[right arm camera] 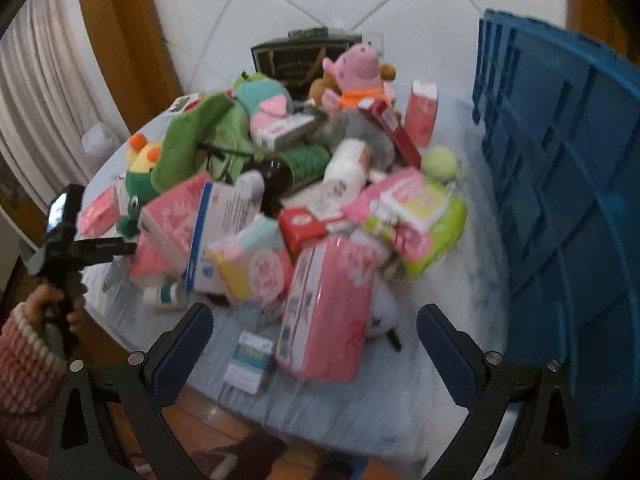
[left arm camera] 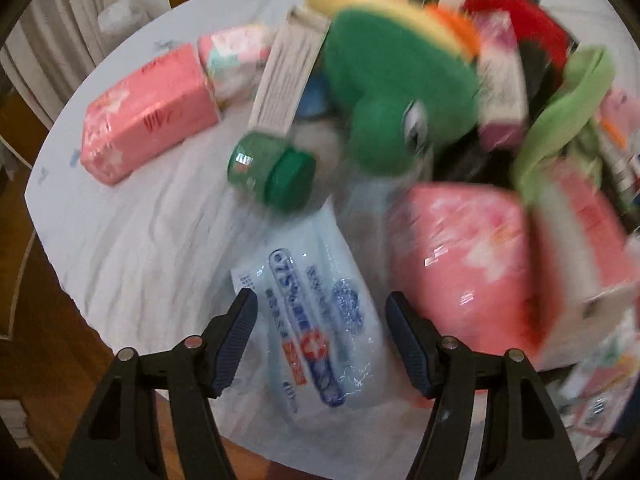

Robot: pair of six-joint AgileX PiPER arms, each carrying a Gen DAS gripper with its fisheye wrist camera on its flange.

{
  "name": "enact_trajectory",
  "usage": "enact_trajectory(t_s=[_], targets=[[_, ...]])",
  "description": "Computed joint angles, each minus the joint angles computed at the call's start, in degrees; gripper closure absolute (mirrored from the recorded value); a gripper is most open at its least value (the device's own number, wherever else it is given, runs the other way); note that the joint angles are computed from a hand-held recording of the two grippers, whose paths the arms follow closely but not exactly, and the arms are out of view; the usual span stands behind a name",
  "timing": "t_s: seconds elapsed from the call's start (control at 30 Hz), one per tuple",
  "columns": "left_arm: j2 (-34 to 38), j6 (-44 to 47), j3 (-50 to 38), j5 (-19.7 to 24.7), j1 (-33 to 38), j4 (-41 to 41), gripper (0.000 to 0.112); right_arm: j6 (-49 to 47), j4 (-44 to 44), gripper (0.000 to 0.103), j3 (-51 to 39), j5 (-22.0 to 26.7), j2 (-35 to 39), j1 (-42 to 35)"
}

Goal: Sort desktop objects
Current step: 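Grasp the white alcohol wipes pack with the left tool while the right grasps a green-white medicine box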

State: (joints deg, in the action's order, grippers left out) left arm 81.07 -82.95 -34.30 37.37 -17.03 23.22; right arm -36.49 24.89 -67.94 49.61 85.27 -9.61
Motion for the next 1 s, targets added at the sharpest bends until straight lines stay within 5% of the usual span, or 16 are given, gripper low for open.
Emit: enact_trajectory(t_s=[0.23,0.33,0.5,0.77,1.0], targets=[[-0.54,-8.35,3.43,0.25,-7.95,8.27,0.063,1.15,0.57,0.0,6.76,0.48,-0.38,2.45],[0.6,-8.7,2.59,1.76,-10.77,8.99,0.064,1.8,1.41,0.026,7.93,0.09,1.19,4.07],[1.77,-8.38,1.82,2.6,-11.23,8.59,0.061,3.62,1.64,0.027,8.82,-1.05,5.28,7.37],[0.91,-8.52,2.58,2.13,-11.75,10.19,0.066,11.83,-3.59,0.062,10.4,-9.32,9.93,14.82],[-7.03,-14.56,-0.16,18.13,-21.6,12.89,0.068,8.19,-2.44,0.065,10.57,-8.96,5.74,17.37]])
